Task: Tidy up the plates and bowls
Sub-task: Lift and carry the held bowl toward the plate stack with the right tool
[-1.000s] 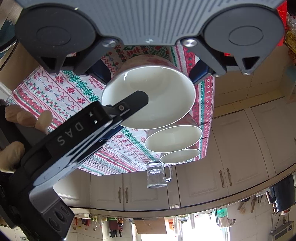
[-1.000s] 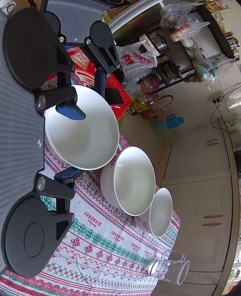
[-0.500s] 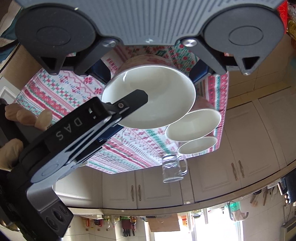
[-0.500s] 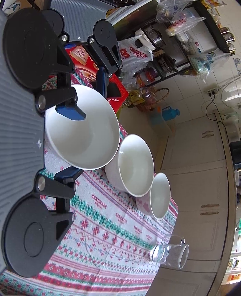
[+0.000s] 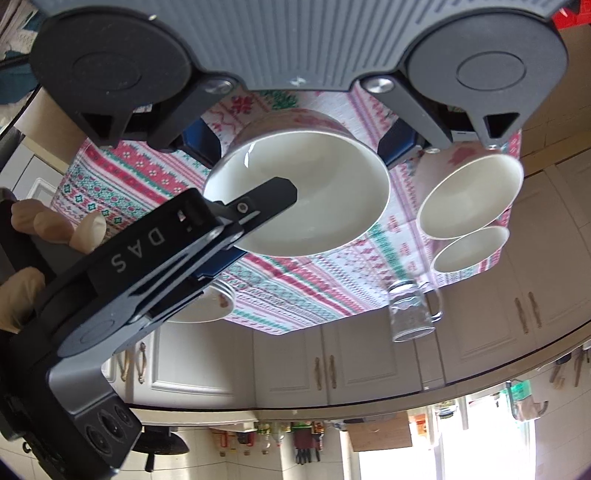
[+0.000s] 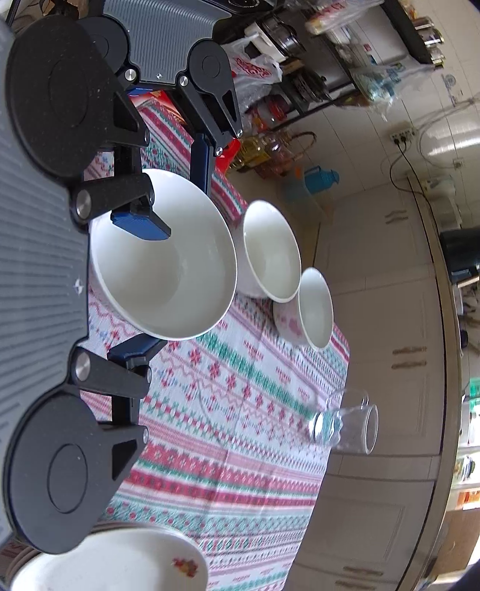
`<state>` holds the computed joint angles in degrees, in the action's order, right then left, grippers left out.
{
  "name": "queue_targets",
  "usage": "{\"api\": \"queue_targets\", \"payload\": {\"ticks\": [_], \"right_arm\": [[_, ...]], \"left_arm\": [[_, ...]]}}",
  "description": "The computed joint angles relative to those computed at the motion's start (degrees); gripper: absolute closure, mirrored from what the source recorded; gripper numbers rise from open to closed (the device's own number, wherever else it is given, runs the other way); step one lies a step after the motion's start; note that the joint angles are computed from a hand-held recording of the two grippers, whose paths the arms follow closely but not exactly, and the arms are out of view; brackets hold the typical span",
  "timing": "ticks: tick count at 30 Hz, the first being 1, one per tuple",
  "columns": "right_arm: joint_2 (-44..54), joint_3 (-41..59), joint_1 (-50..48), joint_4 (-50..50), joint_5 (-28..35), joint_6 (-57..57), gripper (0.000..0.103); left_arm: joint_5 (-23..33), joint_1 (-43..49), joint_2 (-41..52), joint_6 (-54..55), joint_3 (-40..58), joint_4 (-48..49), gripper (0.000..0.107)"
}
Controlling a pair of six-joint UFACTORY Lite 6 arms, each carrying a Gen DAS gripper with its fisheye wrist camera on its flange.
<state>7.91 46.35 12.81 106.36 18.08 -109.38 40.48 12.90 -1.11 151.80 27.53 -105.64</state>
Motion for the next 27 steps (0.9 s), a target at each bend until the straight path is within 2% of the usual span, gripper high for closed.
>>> {"api": "queue_targets", "payload": {"ticks": [9, 23, 27], "right_arm": [[-2.7, -4.3, -5.5, 2.2, 1.3, -3.0, 0.042], [-1.8, -5.1, -7.7, 2.5, 2.0, -3.9, 0.042], [-1.6, -5.0, -7.6, 2.4, 2.2, -3.6, 0.036]], "left_arm": [[-1.2, -6.6, 3.3, 3.3, 1.6, -5.3, 0.016], [-2.3, -9.5, 7.1, 4.7, 3.7, -8.2, 0.016], [-1.9, -9.3, 7.1, 4.7, 3.6, -7.9, 0.013]]}}
